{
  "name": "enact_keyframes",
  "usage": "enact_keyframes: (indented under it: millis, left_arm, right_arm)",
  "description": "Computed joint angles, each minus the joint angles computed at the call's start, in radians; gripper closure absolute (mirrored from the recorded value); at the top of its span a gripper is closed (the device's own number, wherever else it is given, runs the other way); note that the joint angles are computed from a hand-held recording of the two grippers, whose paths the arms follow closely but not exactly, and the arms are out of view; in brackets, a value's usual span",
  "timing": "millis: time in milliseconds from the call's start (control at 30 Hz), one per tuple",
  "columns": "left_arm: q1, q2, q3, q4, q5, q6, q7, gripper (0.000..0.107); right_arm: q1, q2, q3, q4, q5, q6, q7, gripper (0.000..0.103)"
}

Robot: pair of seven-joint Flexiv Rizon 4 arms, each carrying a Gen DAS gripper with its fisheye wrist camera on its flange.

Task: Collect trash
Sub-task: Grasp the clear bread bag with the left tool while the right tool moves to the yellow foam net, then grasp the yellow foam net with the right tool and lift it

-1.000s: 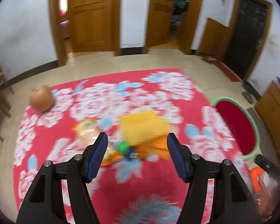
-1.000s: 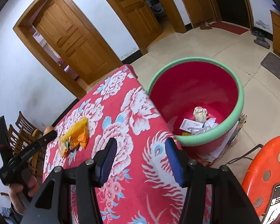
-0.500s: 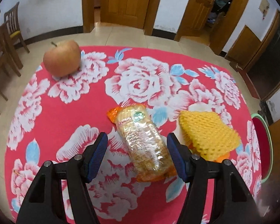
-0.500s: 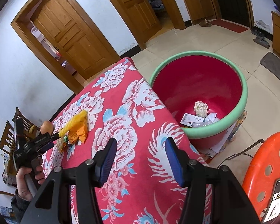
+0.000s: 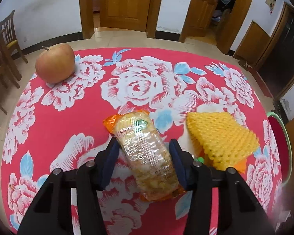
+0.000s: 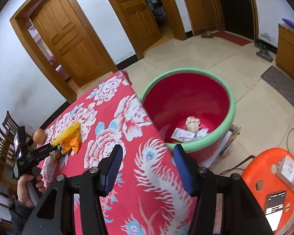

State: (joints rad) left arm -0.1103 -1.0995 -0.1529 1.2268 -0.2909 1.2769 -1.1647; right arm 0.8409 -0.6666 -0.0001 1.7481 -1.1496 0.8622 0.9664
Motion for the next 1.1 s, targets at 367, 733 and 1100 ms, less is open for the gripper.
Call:
enact_keyframes:
  millis: [367,733,1100]
  left_arm:
    - [0.093,0.096,-0.12,0.187,-0.032,0.108,0.123,0.054]
    - [0.146,0.139,-0.162,0.284,-0.032,0.208,0.172,0.054]
    - [0.215,0.107,-0.235,0.304,-0.036,0.296,0.195,0.054]
  right_arm:
    - [0.0,0.037,0.023,0.001,-0.011,-0.023,-0.053,0.045]
    - [-0.002,-0.028,0.003,-0.119,-0.006,0.075,-0.173,0.043]
    - [0.012,-0.183,-0.097,-0.298,0.104,0.267,-0.266,0.043]
